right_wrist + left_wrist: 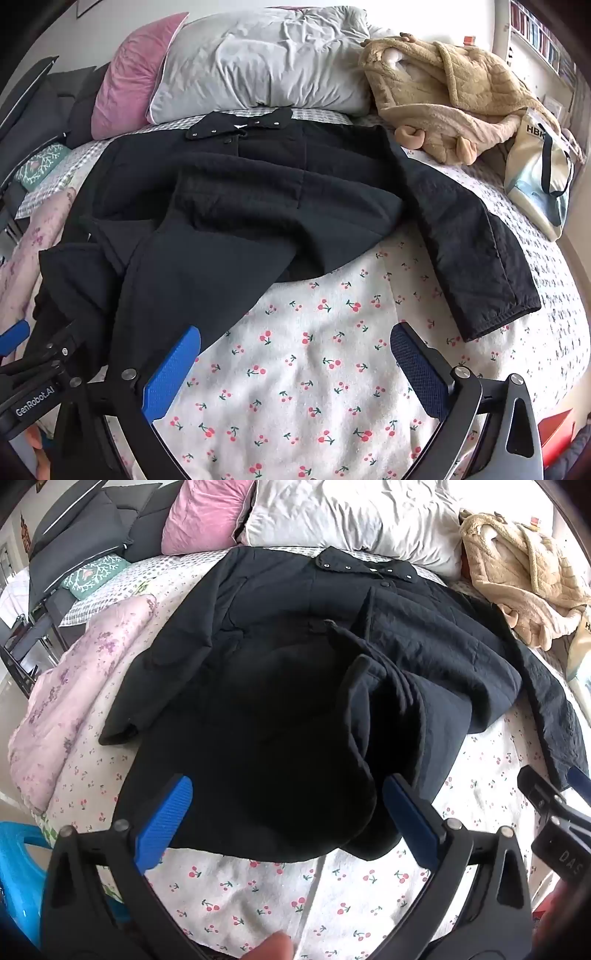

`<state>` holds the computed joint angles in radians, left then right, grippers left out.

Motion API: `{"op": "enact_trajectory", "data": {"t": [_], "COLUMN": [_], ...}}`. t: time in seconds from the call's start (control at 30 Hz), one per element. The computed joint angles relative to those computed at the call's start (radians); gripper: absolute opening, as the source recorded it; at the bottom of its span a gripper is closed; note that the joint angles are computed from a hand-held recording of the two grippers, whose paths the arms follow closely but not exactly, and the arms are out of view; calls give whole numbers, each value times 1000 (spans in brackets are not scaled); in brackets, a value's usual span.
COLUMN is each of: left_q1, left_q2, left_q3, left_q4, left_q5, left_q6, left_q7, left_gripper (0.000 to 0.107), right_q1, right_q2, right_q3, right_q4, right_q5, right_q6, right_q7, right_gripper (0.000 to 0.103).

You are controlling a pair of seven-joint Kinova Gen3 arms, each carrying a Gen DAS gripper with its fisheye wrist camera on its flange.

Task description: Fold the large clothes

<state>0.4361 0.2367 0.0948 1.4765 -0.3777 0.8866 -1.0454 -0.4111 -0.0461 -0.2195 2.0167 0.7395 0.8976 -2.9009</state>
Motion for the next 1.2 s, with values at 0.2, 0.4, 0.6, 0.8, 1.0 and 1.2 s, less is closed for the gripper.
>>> {"op": "enact_trajectory", "data": {"t": [0.2,0.4,0.6,0.8,1.0,1.2], "left_q1": [-32,-51,-53,-54,-49,-45], "left_q2": [4,-10,-10,-10,-8,-7], "left_q3": [10,9,6,7,9,9], "left_q4": [-13,11,16,16,17,19], "left_q5": [65,98,104,105,104,103], "left_q6": [8,-19,-22,-23,-23,-24], "left_q7": [-60,-110,-119,-120,-125,-125], "left_gripper": [103,103,103,103,103,103], "right_q1": [-8,-18,-28,-28,-27,-26], "right_q2": [6,25,25,25,21,21], "right_q3": [-4,-5,4,6,7,6], "right_q4": [11,2,4,7,15,17], "right_q5": [19,25,25,26,26,29], "right_q6": [-3,10,9,7,3,4], "right_q7": [-20,-16,-11,-9,-12,-10], "right_gripper": [103,103,103,103,103,103]}}
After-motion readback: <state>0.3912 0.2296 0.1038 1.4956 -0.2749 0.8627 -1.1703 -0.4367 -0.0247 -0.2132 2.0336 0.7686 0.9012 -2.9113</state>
